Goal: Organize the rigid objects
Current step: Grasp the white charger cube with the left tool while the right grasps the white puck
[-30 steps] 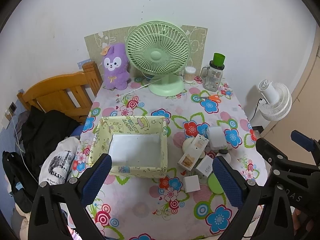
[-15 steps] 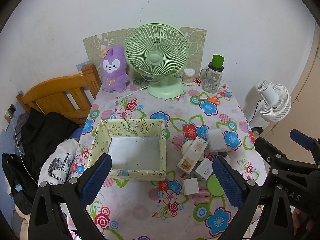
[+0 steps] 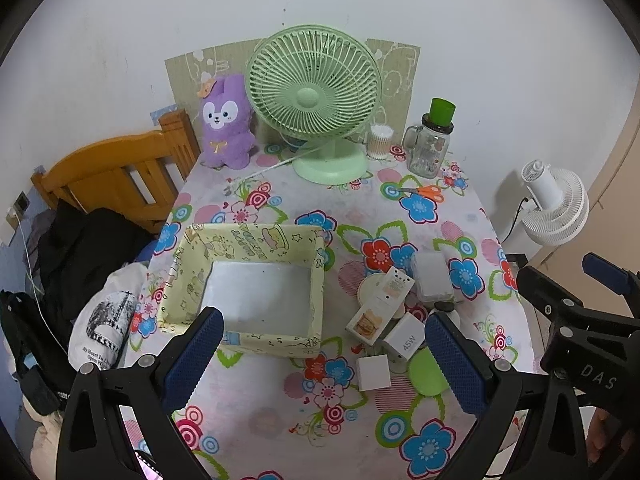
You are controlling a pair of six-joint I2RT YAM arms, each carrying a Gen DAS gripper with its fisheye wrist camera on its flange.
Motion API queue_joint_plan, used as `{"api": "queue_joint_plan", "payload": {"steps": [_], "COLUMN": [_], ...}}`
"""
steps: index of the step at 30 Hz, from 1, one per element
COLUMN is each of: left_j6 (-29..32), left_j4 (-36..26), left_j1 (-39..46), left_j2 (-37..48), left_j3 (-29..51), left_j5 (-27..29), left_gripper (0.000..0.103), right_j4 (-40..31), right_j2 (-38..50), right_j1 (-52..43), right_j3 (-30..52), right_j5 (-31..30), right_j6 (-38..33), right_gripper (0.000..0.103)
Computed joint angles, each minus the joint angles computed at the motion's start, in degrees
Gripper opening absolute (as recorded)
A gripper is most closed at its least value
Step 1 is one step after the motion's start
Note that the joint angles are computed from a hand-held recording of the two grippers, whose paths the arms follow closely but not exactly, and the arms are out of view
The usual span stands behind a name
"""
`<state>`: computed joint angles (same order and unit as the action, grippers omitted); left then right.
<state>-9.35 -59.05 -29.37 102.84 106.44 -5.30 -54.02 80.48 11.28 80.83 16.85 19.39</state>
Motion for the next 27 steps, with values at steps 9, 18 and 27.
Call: {"api": "queue_joint_plan", "payload": {"steps": [9, 18, 27], "left_j6": [-1.69, -2.08, -3.57], "left_j4": [1.61, 4.34, 6.44], "left_j1": [-0.84, -2.66, -3.89], "left_j2": [1.51, 3.29, 6.76], "left_j3": [-2.89, -7.72, -10.66], "left_j5": [2.58, 2.14, 1.91], "left_gripper": [0.102, 0.102, 0.102], "right_j4": [3.16, 6.3, 11.69], "right_j2": [0.14, 1.16, 2.92], "right_j1": [-3.18, -6.4, -8.88], "right_j3": [-4.24, -9.5, -15.34], "right_j5": [-3.57, -6.51, -8.83], "right_j6": [-3.86, -6.1, -8.02], "right_gripper": [0.1, 0.1, 0.1]}}
